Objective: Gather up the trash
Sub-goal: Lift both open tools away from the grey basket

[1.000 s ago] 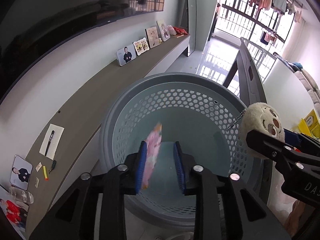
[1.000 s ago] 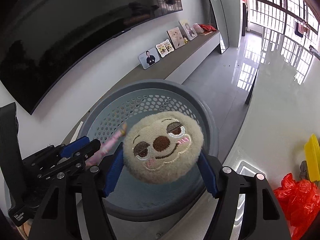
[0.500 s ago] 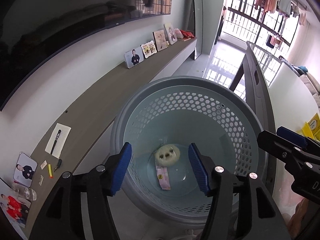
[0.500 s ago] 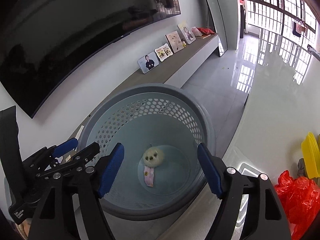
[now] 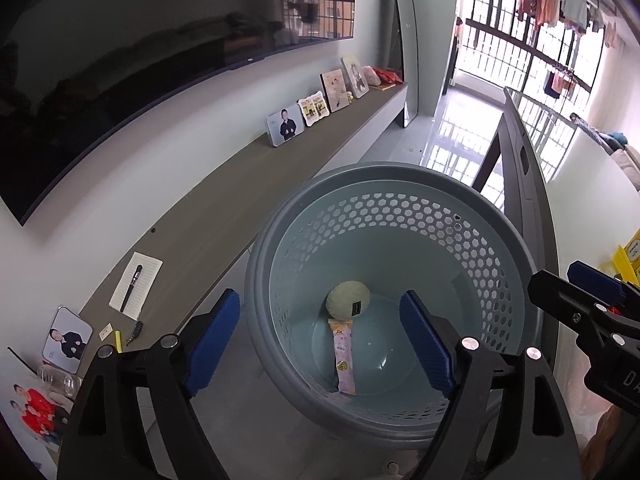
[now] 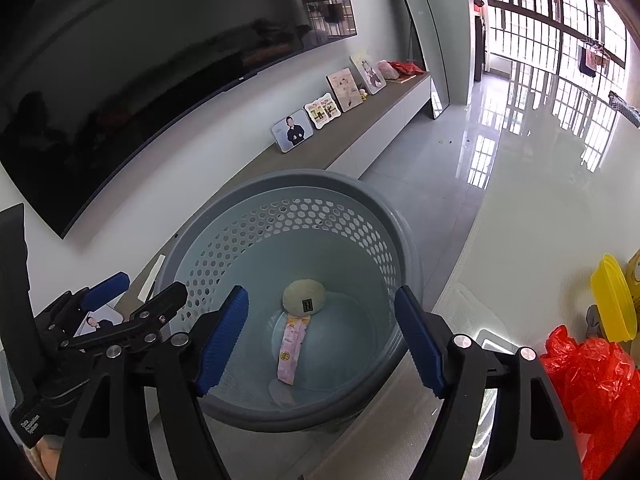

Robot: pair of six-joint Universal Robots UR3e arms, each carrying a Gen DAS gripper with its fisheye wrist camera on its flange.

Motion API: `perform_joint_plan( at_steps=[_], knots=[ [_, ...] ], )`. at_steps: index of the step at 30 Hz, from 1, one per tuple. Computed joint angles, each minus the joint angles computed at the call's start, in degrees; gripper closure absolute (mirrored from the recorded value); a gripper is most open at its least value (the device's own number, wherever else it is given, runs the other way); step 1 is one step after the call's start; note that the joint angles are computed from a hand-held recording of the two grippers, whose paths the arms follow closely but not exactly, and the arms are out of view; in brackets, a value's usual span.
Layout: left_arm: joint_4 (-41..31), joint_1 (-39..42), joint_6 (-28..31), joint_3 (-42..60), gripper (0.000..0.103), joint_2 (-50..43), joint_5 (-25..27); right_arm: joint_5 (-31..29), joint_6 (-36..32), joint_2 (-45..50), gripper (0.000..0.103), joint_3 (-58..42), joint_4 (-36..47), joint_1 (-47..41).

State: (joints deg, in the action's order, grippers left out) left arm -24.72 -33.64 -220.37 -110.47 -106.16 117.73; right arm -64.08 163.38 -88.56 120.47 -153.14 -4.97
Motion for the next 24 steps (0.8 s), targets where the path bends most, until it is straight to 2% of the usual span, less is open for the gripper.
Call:
perform_joint_plan(
  at_steps=[6, 12, 19, 24],
  knots=[
    [-0.3, -0.6, -0.7, -0.6, 0.017, 0.9, 1.0, -0.1, -0.4, -3.1, 0.031, 3.2, -1.8, -0.9],
    [-1.4, -2.1, -1.3, -0.1, 0.014, 1.3, 1.8, 1.6, -1.5, -10.0, 0.031, 7.2, 0.1, -3.9],
    [-2.6, -4.7, -1.7, 2.3, 0.011, 1.6, 2.6, 5.8, -5.1, -22.6, 0.031, 11.6, 7.6, -11.0],
    [-4.5, -7.7, -1.8, 7.6, 0.011, -1.2, 2.9, 11.5, -11.2, -35.6, 0.029, 14.1, 19.7, -20.8]
  ],
)
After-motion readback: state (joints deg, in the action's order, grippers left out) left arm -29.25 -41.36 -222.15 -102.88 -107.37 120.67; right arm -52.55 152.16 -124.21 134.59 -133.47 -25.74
